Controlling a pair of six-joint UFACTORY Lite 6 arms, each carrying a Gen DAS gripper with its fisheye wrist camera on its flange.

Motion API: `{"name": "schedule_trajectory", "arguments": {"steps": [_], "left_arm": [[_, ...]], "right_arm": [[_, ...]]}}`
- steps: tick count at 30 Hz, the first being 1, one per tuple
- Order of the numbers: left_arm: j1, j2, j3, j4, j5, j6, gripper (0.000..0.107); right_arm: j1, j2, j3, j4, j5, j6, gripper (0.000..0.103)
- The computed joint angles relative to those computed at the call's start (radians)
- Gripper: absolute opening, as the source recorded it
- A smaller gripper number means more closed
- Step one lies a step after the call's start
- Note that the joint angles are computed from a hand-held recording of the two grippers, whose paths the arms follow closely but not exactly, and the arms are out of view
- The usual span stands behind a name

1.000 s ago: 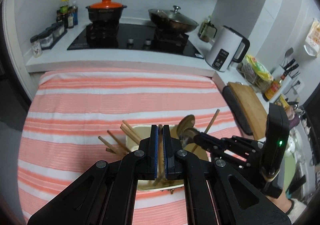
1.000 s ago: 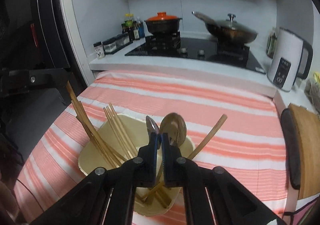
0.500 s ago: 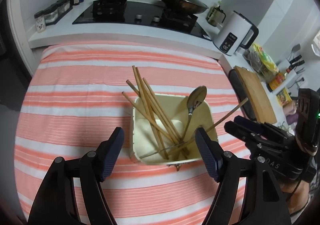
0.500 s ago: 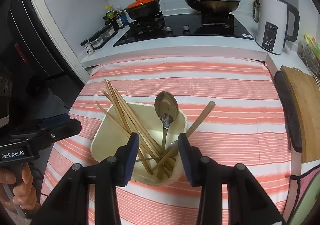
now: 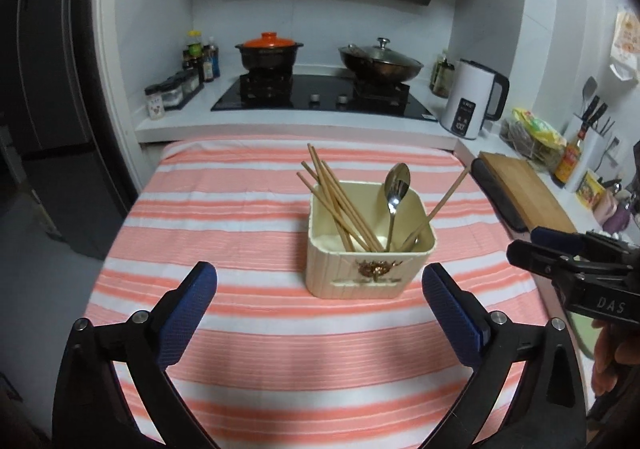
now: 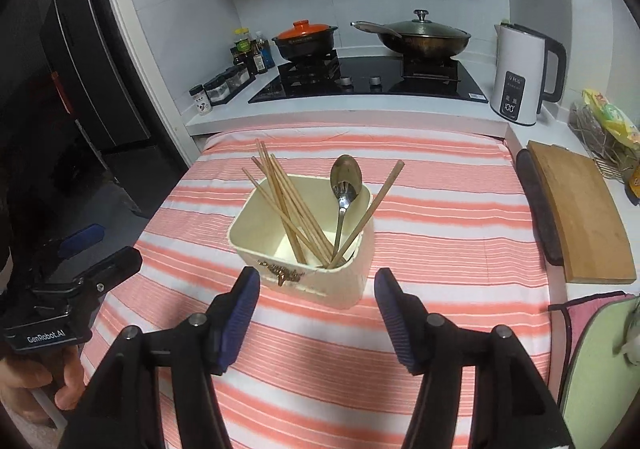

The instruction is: Organize utensils

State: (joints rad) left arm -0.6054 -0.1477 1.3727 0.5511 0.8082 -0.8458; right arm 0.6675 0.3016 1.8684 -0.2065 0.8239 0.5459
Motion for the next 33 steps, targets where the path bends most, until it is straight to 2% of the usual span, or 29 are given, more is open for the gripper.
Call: {"name": "schedule_trajectory", "arguments": {"steps": [1,3,4,6,8,11,14,18,23,28,33], "left_arm": [[-0.042,-0.03,-0.021,0.046,0.044,-0.048,0.102],[-0.137,-0.094,-0.069,0.148,0.141,-0.157,0.102],[-0.2,-0.13,-0.098,0.21,0.199,-0.234,0.102],[-0.364,-0.193,-0.152,0.339,0.361,-0.404,0.102],[-0.527,-0.219,-0.171,0.42,0.543,-0.517,0.102],[-0.696,-0.238,-0.173,0.447,0.719,-0.597,0.103],[-0.83,-0.219,-0.141,0.451,0.846,-0.643,0.103],[-0.988,-0.184,-0.091,0.445,0.989,-0.703,0.103],[-1.113,-0.163,-0.045,0.436,1.069,-0.754,0.103],[-1.162,-0.139,-0.008,0.439,1.112,-0.769,0.103],[-1.176,-0.133,0.004,0.44,1.108,-0.772,0.103]], "right_arm": [[0.033,-0.051,-0.052,-0.042,-0.002,0.041,0.064],[0.101,-0.149,-0.15,-0.13,-0.001,0.134,0.079],[0.147,-0.195,-0.192,-0.19,0.014,0.198,0.082],[0.249,-0.277,-0.272,-0.328,0.058,0.349,0.09],[0.377,-0.347,-0.341,-0.483,0.137,0.511,0.093],[0.559,-0.394,-0.391,-0.647,0.293,0.692,0.103],[0.689,-0.408,-0.401,-0.722,0.418,0.788,0.103],[0.809,-0.428,-0.398,-0.76,0.521,0.851,0.103],[0.926,-0.428,-0.382,-0.791,0.63,0.892,0.103],[0.963,-0.41,-0.349,-0.801,0.661,0.89,0.103],[0.986,-0.396,-0.335,-0.805,0.681,0.904,0.103]]}}
